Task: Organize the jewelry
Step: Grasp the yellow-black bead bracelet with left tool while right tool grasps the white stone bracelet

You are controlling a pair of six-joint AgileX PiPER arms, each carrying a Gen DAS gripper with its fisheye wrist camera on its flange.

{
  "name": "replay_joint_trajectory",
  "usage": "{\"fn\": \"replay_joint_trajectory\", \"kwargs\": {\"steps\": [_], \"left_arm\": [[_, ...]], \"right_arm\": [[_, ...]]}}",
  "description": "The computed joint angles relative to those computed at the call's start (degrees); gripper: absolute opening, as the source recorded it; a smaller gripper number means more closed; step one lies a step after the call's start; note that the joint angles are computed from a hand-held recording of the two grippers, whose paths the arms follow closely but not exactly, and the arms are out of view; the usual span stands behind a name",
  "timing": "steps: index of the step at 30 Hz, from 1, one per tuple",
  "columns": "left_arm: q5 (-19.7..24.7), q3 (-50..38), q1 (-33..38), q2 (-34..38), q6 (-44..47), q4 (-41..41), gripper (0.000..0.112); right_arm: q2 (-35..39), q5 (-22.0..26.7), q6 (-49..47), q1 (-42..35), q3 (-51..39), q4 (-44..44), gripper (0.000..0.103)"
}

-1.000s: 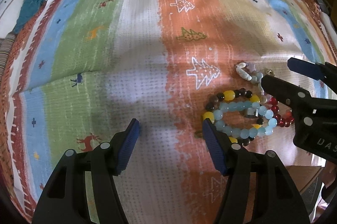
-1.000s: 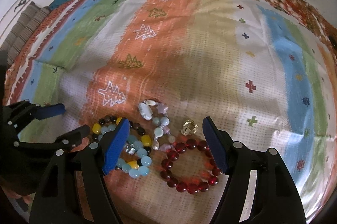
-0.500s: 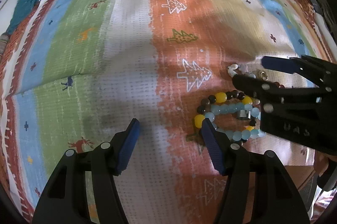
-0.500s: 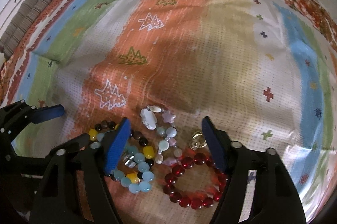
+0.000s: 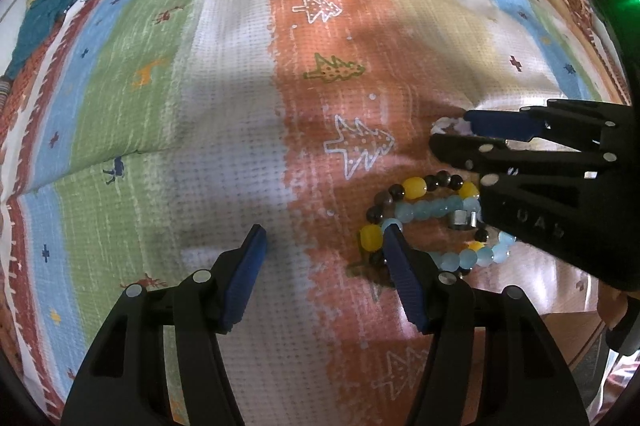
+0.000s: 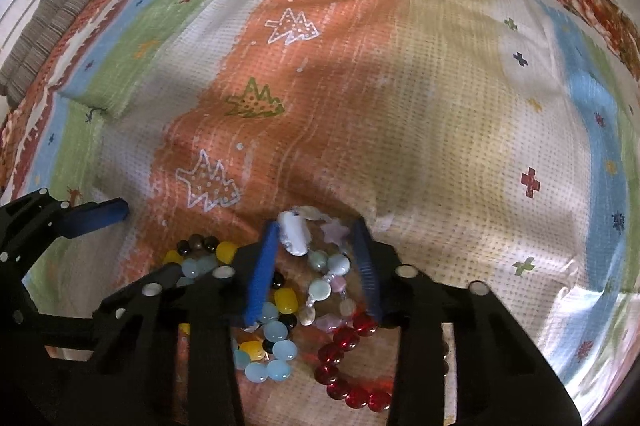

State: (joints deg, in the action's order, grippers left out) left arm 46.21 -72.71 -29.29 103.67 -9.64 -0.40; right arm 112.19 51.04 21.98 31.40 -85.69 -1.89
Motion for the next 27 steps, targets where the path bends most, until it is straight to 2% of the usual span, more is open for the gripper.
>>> {"fn": "replay_joint_trajectory", "kwargs": {"steps": [1, 3, 7, 9, 11, 14, 15, 16, 17, 18, 19, 27], "left_arm": [[-0.23, 0.19, -0.04, 0.04, -0.09, 0.14, 0.060], [-0.17, 0.06, -0.40, 0.26, -1.10, 0.98, 0.059], [0.59, -0.84, -0.27, 0.87, -2.20, 0.53, 0.048], [0.01, -0.47, -0.82, 0.92, -2.82, 1.61, 0.048], [-1.49, 0.58, -2.33, 1.01, -4.92, 4.55, 0.048], [-0.74, 0.03, -6.28, 2.60, -11.29, 13.10, 0.044], [-0.60, -0.20, -6.29, 2.68, -11.84, 12.96, 0.042], [-0.17, -0.66, -5.88, 2.72, -11.59, 11.96, 0.036], [0.49, -1.12, -5.52, 2.68, -11.58, 11.54, 0.024], [0.63, -1.23, -5.37, 2.63, -11.64, 11.57, 0.016], [0.70, -1.15, -5.16, 2.49, -11.67, 11.61, 0.011], [-0.63, -0.03, -1.90, -0.63, -5.85, 5.48, 0.011]], "right_arm": [[0.04, -0.11, -0.59, -0.10, -0.01, 0.53, 0.030], [-0.01, -0.19, -1.18, -0.25, 0.29, 0.76, 0.017], [-0.30, -0.70, -1.65, -0.44, 0.75, 1.23, 0.017], [-0.97, -1.18, -1.99, -0.66, 1.59, 1.42, 0.017], [-1.16, -1.48, -2.07, -0.42, 1.72, 1.34, 0.017], [-1.18, -1.53, -2.06, -0.08, 1.55, 1.01, 0.017], [-1.24, -1.63, -1.97, -0.08, 1.58, 0.91, 0.017], [-1.35, -1.81, -1.80, -0.17, 1.69, 0.82, 0.017], [-1.50, -1.99, -1.79, -0.32, 1.88, 0.84, 0.017], [-1.77, -2.27, -1.72, -0.45, 2.18, 0.86, 0.016], [-1.99, -2.42, -1.64, -0.52, 2.36, 0.84, 0.016], [-4.42, -2.61, -0.37, -0.26, 4.18, -1.18, 0.016]]}}
